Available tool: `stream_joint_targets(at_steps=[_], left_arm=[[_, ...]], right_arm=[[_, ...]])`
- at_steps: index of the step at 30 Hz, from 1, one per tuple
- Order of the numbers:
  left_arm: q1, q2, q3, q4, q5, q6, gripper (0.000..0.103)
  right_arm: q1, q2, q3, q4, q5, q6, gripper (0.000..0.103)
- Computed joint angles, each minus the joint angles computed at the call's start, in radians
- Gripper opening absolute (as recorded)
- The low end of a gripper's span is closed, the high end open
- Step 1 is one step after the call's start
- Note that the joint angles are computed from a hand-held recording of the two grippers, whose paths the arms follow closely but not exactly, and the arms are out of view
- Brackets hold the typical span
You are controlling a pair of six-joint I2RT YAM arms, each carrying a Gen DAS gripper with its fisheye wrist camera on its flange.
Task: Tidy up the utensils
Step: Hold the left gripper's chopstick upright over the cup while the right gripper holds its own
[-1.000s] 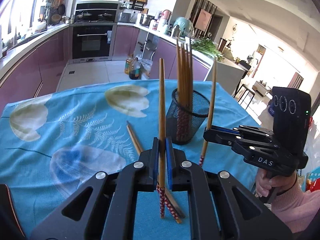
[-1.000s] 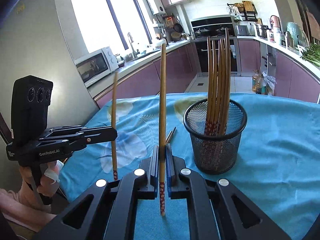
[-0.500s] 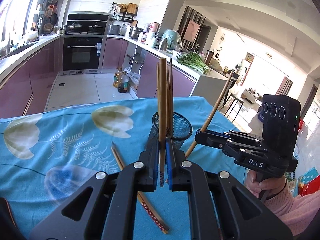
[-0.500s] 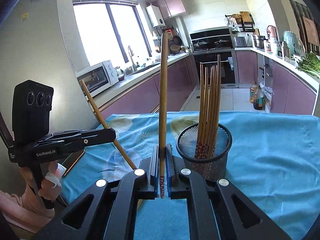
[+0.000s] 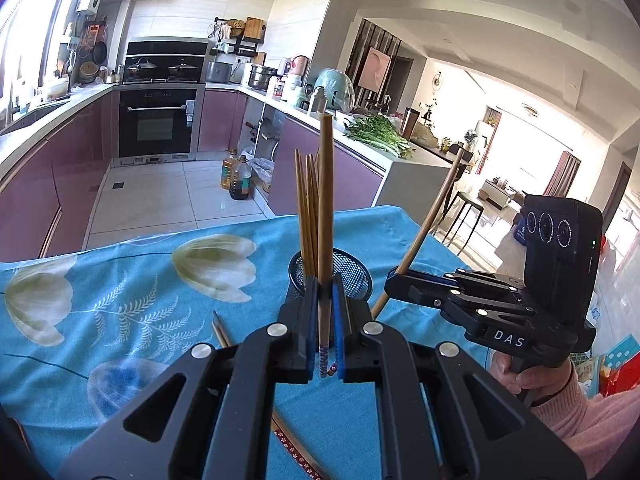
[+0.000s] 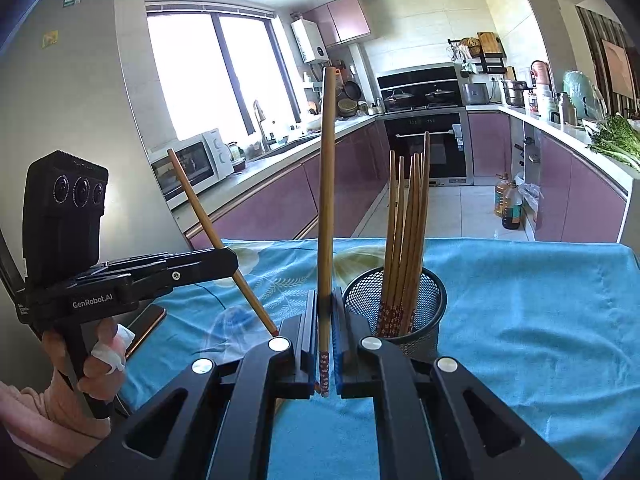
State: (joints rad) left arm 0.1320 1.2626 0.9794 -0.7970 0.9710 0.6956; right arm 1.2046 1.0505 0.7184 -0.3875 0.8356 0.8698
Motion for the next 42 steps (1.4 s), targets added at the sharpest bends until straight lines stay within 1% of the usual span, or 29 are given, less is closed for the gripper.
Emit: stream_joint_targets(at_steps=[3,13,42], left_arm=[[-0.010,-0.005,0.001,0.008,-0.002,-0.012,0.008],[-0.026,-0.018,-0.007,0.035,-0.008,-0.029,0.008],[-0.048,-0.035,-0.010,0.064,-0.015,-0.055,0.008]], right_arm=[[0.024,0.014,0.008,-0.010,0.023,0.019,0.006],[0.023,0.020,0.019,-0.008,0.034,0.008,0.006],[0.011,0.006,0.033,-0.025,0.037,-0.014,0.006]])
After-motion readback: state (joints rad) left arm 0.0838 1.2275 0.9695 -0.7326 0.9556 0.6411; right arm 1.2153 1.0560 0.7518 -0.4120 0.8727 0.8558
